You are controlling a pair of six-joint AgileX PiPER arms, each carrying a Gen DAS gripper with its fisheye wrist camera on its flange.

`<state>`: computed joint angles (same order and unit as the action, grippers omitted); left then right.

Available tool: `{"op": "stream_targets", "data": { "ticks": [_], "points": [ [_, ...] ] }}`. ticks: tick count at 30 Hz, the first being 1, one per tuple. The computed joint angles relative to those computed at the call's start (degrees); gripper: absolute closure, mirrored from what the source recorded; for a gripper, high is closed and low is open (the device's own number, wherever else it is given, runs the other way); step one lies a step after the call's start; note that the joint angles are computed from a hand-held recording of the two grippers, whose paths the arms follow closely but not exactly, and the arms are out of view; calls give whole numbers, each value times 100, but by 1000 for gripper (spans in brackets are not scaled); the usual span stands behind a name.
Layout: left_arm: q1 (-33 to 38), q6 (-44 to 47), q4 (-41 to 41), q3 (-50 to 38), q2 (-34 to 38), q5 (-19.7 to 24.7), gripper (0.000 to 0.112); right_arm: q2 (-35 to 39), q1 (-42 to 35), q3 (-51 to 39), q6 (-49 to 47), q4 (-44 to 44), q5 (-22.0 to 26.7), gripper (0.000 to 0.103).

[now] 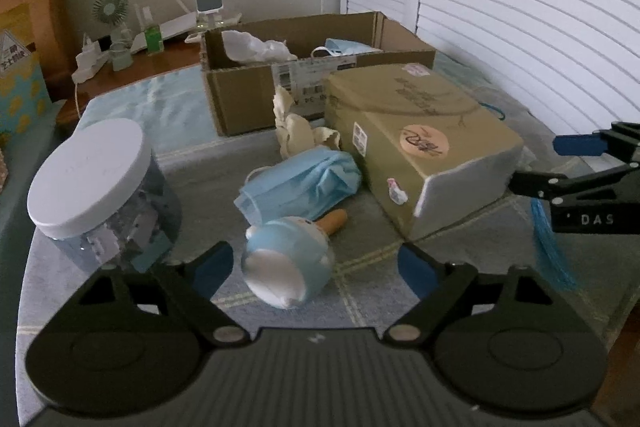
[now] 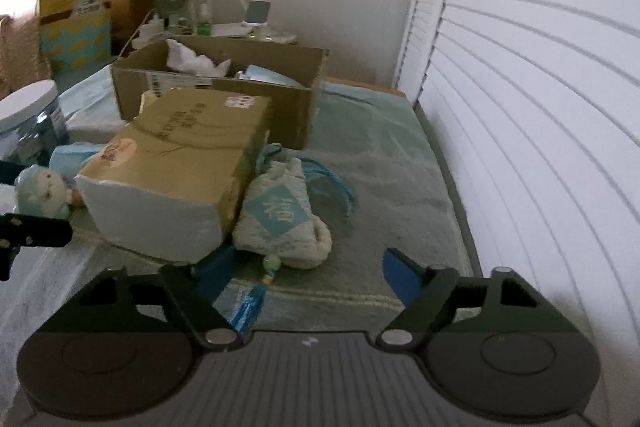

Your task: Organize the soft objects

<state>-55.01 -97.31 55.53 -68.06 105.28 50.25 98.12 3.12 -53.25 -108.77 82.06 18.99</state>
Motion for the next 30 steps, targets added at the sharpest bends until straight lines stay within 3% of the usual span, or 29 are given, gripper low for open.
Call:
{"op": "stream_targets", "data": {
  "ticks": [5,7,11,15,18,24,30],
  "points": [
    [20,-7,-9,9,1,-65,24,70,-39,-89,235,-251,167,30],
    [18,-4,-9,7,-1,-71,24,135,-68,-198,608,-592,268,45],
    [31,-11,10,14,-4,-104,24,107,-95,-167,702,-735,368,58],
    [29,-5,13,5,0,-139,24,85,-81,-200,1231,-1207,409,87],
    [7,-10,29,-2,-2,-131,24,36,-68,-164,1494,-1405,313,97],
    [-69,-28,62,27,-59,-103,24,-252,-148,98,1613,-1413,134,97],
    [-169,-76,160,40,-115,-82,24,-673,-373,416,2254,-2055,6,97]
  ]
}}
